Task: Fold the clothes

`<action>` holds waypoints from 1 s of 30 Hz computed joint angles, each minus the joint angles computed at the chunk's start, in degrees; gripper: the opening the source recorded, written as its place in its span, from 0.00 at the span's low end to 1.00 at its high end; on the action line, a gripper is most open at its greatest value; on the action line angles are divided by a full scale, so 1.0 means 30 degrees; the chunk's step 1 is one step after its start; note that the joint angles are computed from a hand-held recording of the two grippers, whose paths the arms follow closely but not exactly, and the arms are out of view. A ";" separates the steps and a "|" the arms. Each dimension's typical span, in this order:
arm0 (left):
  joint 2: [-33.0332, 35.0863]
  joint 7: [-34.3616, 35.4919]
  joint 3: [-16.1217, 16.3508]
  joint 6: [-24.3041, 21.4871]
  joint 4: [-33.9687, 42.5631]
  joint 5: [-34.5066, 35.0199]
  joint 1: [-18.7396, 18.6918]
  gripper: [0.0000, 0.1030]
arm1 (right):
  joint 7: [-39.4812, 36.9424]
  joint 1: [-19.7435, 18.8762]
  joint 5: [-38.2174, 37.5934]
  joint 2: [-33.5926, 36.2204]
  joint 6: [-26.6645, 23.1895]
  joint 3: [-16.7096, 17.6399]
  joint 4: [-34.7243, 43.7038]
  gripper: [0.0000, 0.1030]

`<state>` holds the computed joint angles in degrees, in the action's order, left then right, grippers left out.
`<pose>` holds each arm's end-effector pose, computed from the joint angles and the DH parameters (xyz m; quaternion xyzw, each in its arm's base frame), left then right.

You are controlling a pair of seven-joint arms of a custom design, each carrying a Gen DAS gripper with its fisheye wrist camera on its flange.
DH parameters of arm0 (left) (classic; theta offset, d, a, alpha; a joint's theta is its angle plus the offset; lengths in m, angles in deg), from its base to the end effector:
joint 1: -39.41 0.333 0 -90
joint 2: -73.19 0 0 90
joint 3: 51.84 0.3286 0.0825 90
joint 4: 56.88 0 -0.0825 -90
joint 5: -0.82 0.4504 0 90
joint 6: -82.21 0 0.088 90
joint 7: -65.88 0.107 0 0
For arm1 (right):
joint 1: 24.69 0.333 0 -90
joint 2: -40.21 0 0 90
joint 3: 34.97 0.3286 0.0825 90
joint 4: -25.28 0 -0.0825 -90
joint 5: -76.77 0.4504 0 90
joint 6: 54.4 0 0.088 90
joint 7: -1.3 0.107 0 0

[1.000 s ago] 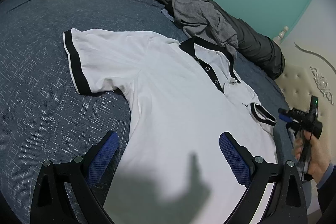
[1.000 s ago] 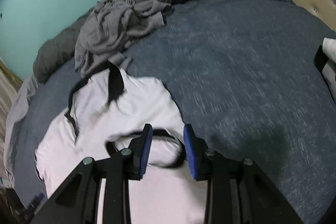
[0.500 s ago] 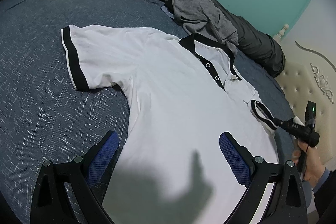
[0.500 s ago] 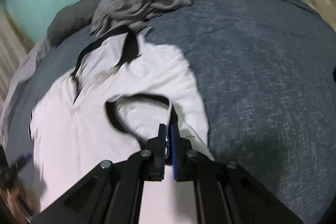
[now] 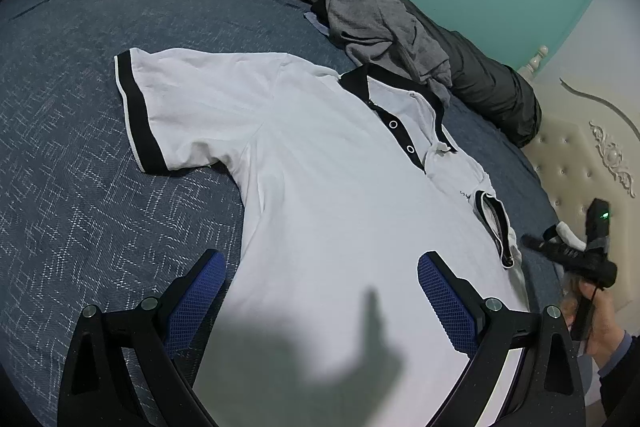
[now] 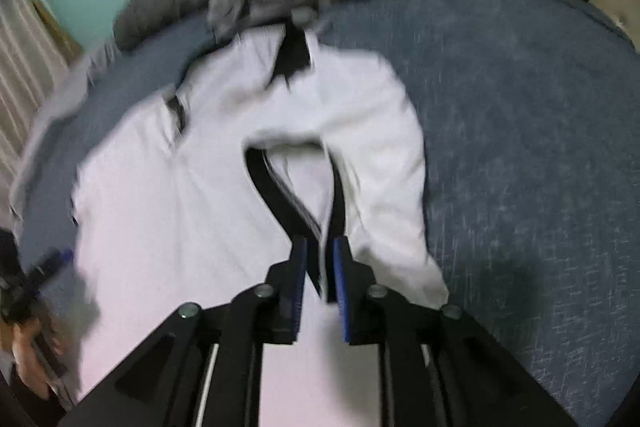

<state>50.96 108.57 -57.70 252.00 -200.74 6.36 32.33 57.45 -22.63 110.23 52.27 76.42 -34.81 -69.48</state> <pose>0.5023 -0.1245 0.4950 -0.7857 0.4647 -0.3802 0.1489 0.7283 0.0410 0.5275 -0.7719 0.5485 -0.0507 0.3175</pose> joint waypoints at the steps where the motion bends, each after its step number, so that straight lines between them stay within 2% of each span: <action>1: -0.0022 -0.0028 -0.0015 0.0017 -0.0012 0.0020 0.0029 0.96 | 0.0072 -0.0032 0.0435 -0.0079 0.0574 0.0031 -0.0090 0.16; 4: -0.0046 -0.0138 -0.0045 -0.0017 -0.0022 0.0063 0.0106 0.96 | 0.1386 0.0000 0.0788 0.0616 0.1504 -0.0008 0.0701 0.16; 10: -0.0002 -0.0129 -0.0022 -0.0031 0.0015 0.0139 0.0119 0.96 | 0.3646 0.0111 -0.0420 0.3040 0.1245 0.0175 0.3460 0.16; 13: 0.0063 -0.0058 0.0073 -0.0044 0.0028 0.0008 0.0002 0.96 | 0.4598 0.0076 -0.1027 0.4045 0.0144 0.0305 0.4616 0.16; 18: 0.0071 -0.0045 0.0030 0.0022 0.0047 -0.0009 0.0013 0.96 | 0.2781 -0.0183 -0.0621 0.3394 -0.0523 0.0969 0.3524 0.16; 21: 0.0014 -0.0023 0.0058 0.0002 -0.0008 -0.0055 -0.0039 0.96 | 0.1953 0.0117 -0.1129 0.2988 -0.1002 0.0882 0.2812 0.16; 25: -0.0013 -0.0068 0.0030 0.0028 -0.0015 -0.0028 0.0031 0.96 | 0.1817 0.0082 -0.0313 0.2488 -0.0213 0.0777 0.2183 0.16; 27: 0.0004 -0.0094 0.0018 0.0043 -0.0008 -0.0005 0.0057 0.96 | 0.1795 -0.0001 0.0523 0.2165 0.0961 0.0800 0.1899 0.16; 28: 0.0041 -0.0045 0.0078 0.0035 0.0009 -0.0061 -0.0016 0.96 | 0.1828 -0.0013 0.0839 0.2049 0.1525 0.0799 0.1818 0.17; 30: 0.0090 0.0035 0.0141 0.0020 0.0035 -0.0142 -0.0095 0.96 | 0.2649 0.0372 -0.0097 0.2220 0.2252 0.0504 0.2153 0.37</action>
<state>51.23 108.68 -57.28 252.06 -200.64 5.93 32.05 65.40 -21.52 109.94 58.93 83.18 -33.30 -63.02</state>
